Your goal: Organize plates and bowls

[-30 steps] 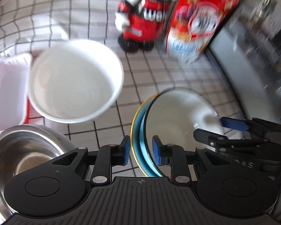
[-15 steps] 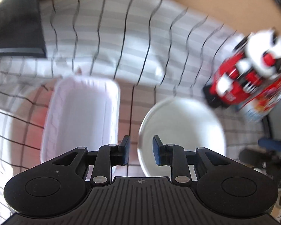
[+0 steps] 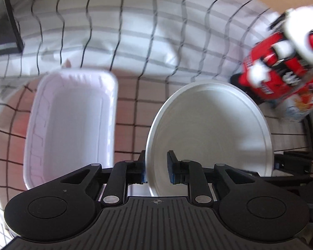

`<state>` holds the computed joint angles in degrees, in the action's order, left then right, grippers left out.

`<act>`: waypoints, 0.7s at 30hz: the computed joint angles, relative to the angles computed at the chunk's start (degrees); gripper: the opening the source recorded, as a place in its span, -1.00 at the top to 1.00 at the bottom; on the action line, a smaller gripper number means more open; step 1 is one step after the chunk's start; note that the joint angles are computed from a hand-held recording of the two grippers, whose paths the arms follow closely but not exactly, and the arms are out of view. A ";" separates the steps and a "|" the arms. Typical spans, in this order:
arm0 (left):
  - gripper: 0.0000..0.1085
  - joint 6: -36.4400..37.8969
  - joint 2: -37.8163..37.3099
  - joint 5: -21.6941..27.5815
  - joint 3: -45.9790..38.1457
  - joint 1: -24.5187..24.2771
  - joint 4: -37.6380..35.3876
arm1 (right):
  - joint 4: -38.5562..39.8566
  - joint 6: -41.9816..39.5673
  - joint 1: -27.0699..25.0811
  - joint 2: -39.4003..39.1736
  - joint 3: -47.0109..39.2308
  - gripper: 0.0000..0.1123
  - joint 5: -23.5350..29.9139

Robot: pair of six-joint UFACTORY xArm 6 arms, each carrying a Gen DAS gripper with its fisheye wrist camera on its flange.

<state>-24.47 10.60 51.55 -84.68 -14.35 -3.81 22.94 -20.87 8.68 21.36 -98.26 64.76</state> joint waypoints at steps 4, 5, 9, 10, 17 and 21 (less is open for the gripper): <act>0.60 1.62 -2.23 3.39 -4.02 -2.54 1.87 | 3.08 -3.32 -2.38 -5.67 3.05 0.11 -2.37; 0.60 2.01 -2.60 3.80 -5.07 -3.33 2.05 | 3.89 -3.84 -3.27 -7.10 3.63 0.11 -2.42; 0.59 3.66 -2.99 5.29 -9.45 -6.32 1.33 | 6.23 -6.03 -7.07 -13.30 7.20 0.08 -3.51; 0.58 4.13 -2.87 5.97 -10.59 -7.09 1.06 | 6.72 -6.65 -8.22 -14.79 8.05 0.06 -3.44; 0.53 9.55 -2.97 10.87 -11.66 -11.41 -5.44 | 6.88 -10.13 -14.17 -25.94 18.89 0.01 -3.14; 0.53 10.59 -4.51 9.66 -6.55 -13.29 -7.15 | 5.48 -10.46 -16.53 -28.72 23.59 -0.04 -1.08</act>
